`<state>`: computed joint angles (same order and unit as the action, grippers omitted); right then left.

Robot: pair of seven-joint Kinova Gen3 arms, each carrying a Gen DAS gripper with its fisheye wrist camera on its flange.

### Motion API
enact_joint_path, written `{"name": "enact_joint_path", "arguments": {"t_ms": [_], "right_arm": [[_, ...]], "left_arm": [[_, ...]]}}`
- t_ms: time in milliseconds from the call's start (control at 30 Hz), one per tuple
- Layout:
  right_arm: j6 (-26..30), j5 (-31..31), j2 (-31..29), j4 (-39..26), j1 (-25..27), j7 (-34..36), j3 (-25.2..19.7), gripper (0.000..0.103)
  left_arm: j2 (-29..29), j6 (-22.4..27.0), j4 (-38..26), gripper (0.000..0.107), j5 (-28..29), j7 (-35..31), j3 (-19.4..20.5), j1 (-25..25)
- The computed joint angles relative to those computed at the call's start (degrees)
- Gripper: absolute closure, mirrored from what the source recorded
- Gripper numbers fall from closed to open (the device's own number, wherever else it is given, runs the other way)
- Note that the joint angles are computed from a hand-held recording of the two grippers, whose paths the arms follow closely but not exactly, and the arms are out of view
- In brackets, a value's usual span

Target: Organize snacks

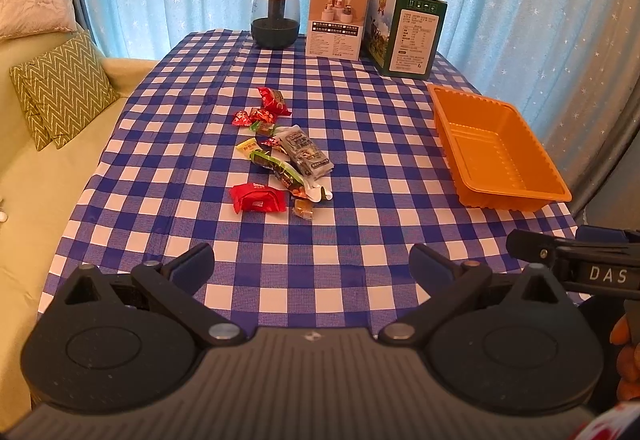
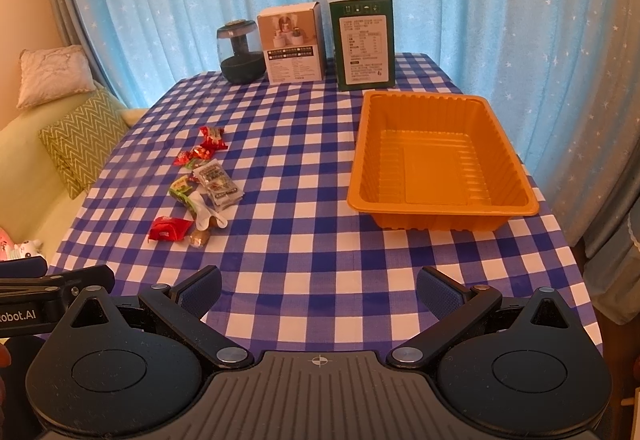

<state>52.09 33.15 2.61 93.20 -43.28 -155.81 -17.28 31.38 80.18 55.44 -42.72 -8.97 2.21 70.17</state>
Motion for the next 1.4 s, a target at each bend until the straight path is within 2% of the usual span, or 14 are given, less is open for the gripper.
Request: {"name": "enact_joint_path", "arguments": {"t_ms": [167, 333, 600, 700, 733, 767, 867, 933, 1100, 1267, 1333, 1400], "right_arm": [[-2.6, 1.09, 1.21, 0.02, -0.21, 0.81, 0.34, 0.0], [-8.0, 0.2, 3.08, 0.42, -0.02, 4.08, 1.56, 0.0], [-14.6, -3.08, 8.47, -1.77, -0.33, 12.07, 4.59, 0.001], [-17.02, -5.86, 10.82, -2.88, -0.25, 15.72, 5.56, 0.007], [-17.78, -7.83, 11.66, -3.39, 0.33, 17.96, 5.47, 0.016], [-18.15, -9.74, 12.58, -4.07, 0.74, 19.97, 5.39, 0.019], [-18.78, -13.17, 15.05, -5.7, 0.62, 23.61, 6.11, 0.025], [-18.78, -14.92, 16.48, -6.77, 0.12, 25.31, 6.85, 0.026], [-19.08, -18.04, 18.86, -8.11, -0.79, 27.57, 8.58, 0.028], [-20.15, -20.0, 20.13, -8.43, -1.17, 28.49, 9.6, 0.037], [-20.47, -20.56, 20.52, -8.57, -1.32, 28.55, 9.91, 0.038], [-20.81, -21.03, 20.77, -8.58, -1.34, 28.86, 10.02, 0.039]], "left_arm": [[-1.33, -1.49, 3.08, 0.005, -0.32, 0.73, -0.08, -1.1], [-3.31, -3.87, 7.89, 0.005, -0.01, 1.04, 0.8, -4.09], [-6.44, -11.18, 15.58, 0.005, -0.5, -8.57, 2.99, -11.16], [-7.73, -16.92, 18.75, 0.01, 2.55, -14.32, 0.36, -12.47], [-7.82, -18.36, 19.29, 0.012, 3.35, -16.65, 0.68, -13.77], [-7.88, -19.73, 19.77, 0.013, 4.23, -18.98, 1.09, -15.14], [-8.36, -25.26, 22.16, 0.018, 7.42, -25.97, 0.99, -18.29], [-7.85, -27.28, 22.77, 0.022, 8.24, -30.63, 2.49, -21.05], [-6.29, -31.46, 23.34, 0.031, 10.07, -42.28, 9.06, -29.7], [-2.75, -31.01, 20.02, 0.04, 12.2, -53.93, 13.77, -35.26], [-2.0, -31.97, 19.57, 0.042, 14.49, -58.59, 12.87, -35.55], [-1.48, -33.07, 19.1, 0.046, 18.45, -63.25, 9.64, -34.39]]}}
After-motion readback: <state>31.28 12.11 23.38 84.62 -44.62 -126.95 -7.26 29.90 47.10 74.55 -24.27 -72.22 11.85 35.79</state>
